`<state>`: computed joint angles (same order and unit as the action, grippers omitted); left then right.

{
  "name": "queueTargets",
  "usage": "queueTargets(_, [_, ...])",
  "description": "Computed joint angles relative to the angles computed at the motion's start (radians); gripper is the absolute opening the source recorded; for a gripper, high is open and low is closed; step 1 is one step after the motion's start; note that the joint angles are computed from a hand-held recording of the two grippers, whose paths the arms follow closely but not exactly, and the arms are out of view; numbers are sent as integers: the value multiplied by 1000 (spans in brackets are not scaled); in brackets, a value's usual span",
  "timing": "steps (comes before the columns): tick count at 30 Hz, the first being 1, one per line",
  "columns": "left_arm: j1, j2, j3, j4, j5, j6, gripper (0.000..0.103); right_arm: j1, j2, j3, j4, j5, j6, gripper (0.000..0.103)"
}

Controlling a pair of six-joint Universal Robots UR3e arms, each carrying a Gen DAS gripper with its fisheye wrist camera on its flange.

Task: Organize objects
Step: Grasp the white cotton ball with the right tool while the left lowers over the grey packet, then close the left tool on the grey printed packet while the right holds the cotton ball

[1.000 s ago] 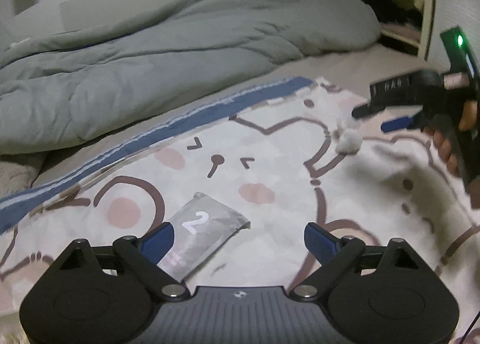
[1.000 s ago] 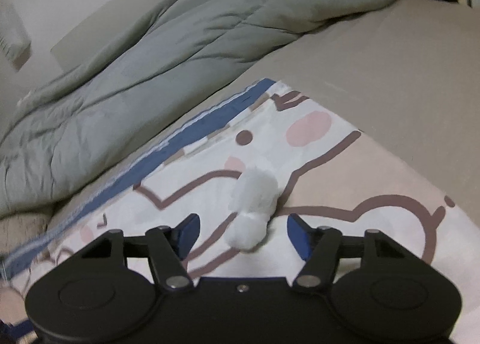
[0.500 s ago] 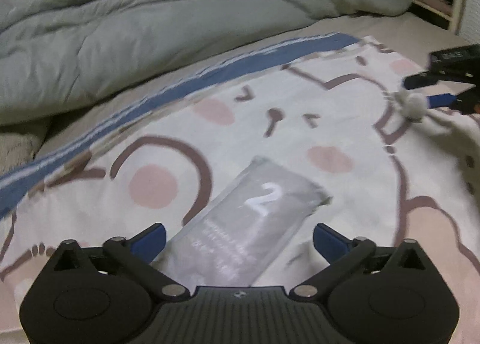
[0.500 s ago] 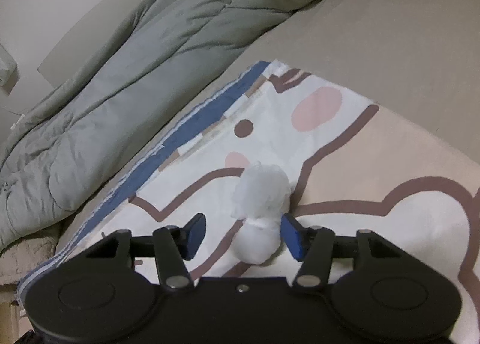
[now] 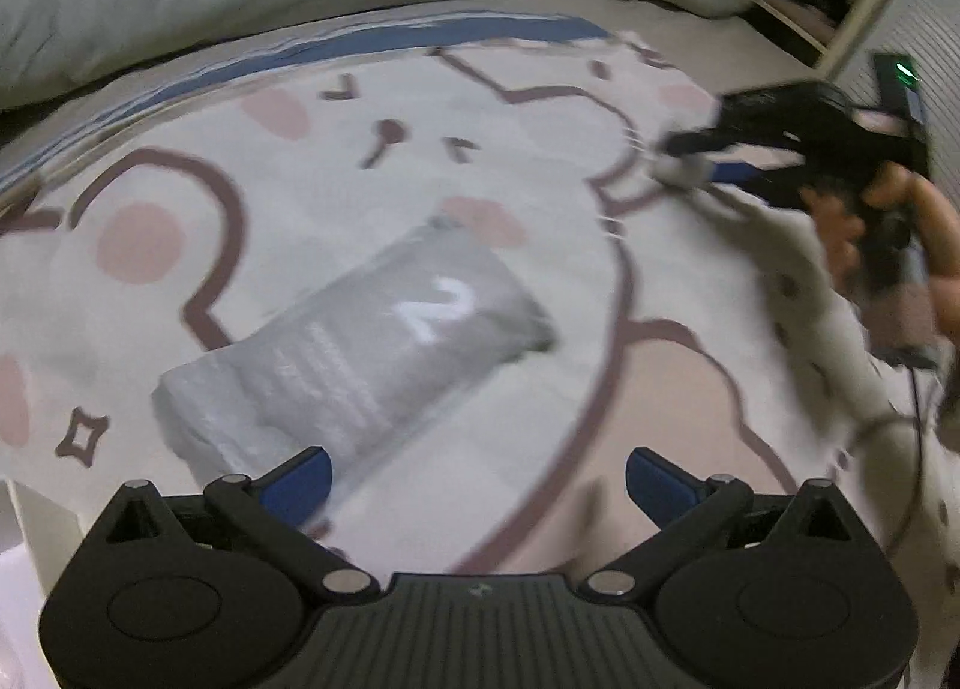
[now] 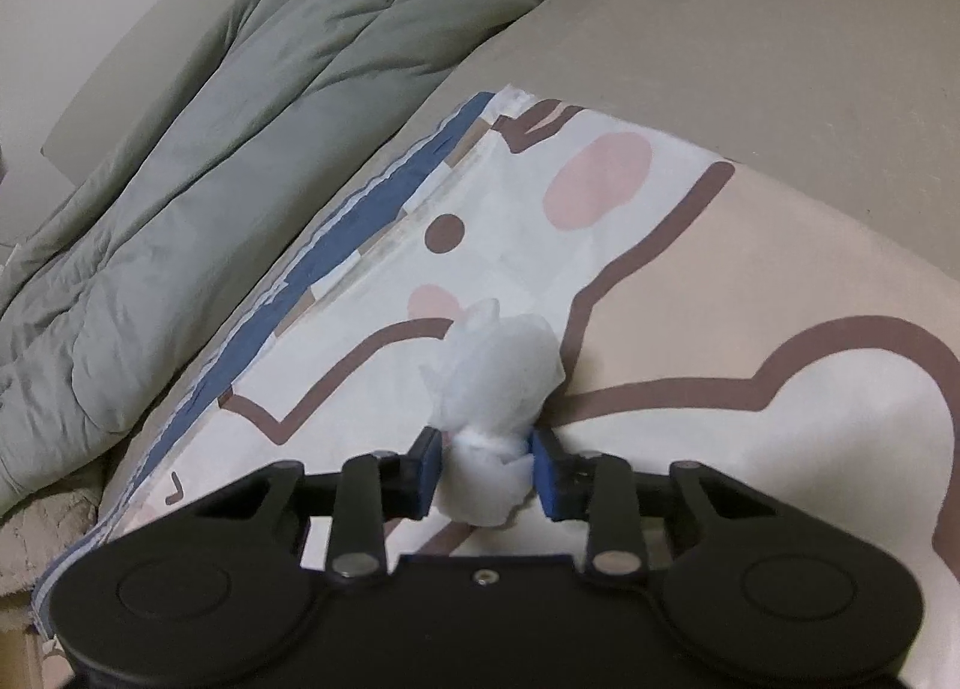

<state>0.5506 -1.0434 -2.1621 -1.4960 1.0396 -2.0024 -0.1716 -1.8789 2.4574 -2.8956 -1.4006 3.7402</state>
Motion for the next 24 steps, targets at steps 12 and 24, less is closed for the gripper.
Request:
queueTargets(12, [-177, -185, -34, 600, 63, -305, 103, -3, -12, 2, 22, 20, -20, 30])
queueTargets(24, [-123, -369, 93, 449, 33, -474, 103, -10, 24, 17, -33, 50, -40, 30])
